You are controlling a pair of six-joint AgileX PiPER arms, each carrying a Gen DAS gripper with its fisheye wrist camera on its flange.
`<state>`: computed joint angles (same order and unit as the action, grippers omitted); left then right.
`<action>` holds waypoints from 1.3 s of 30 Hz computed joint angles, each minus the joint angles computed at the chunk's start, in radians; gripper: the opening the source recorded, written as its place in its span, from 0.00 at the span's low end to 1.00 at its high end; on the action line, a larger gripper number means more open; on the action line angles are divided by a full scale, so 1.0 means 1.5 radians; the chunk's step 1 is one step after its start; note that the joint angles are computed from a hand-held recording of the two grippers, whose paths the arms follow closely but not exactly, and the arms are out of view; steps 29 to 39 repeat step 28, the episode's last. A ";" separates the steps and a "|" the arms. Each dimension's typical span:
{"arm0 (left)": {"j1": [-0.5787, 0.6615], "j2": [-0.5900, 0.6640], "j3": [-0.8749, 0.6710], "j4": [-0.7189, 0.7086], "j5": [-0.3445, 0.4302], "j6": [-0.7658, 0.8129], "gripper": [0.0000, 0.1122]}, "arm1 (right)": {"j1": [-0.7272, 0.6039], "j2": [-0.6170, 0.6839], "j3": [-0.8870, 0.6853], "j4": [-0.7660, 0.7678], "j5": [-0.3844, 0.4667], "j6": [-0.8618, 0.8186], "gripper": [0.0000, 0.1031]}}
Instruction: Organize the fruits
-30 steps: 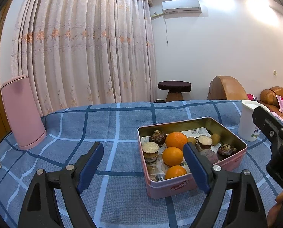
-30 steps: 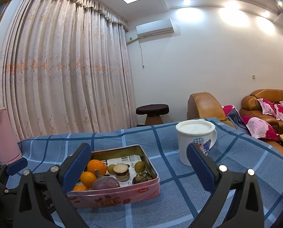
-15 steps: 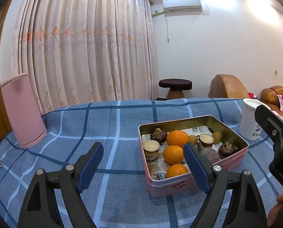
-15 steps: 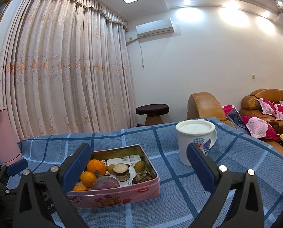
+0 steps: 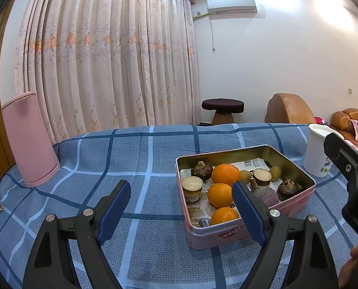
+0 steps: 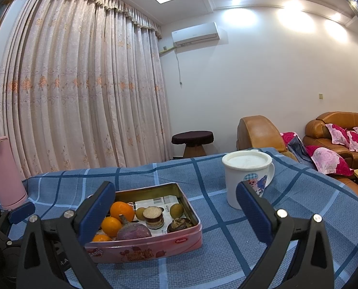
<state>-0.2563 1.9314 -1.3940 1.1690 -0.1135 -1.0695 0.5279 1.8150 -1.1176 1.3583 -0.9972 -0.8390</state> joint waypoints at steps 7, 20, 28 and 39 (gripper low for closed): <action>0.001 0.002 -0.001 0.014 0.000 -0.012 0.78 | 0.000 0.000 0.000 0.000 0.000 0.000 1.00; 0.002 -0.002 0.009 -0.058 -0.009 0.068 0.78 | 0.000 0.001 -0.002 0.003 0.000 -0.001 1.00; 0.001 -0.003 0.001 0.054 0.004 -0.049 0.78 | 0.001 0.003 -0.002 0.013 -0.003 0.002 1.00; 0.001 -0.003 0.001 0.054 0.004 -0.049 0.78 | 0.001 0.003 -0.002 0.013 -0.003 0.002 1.00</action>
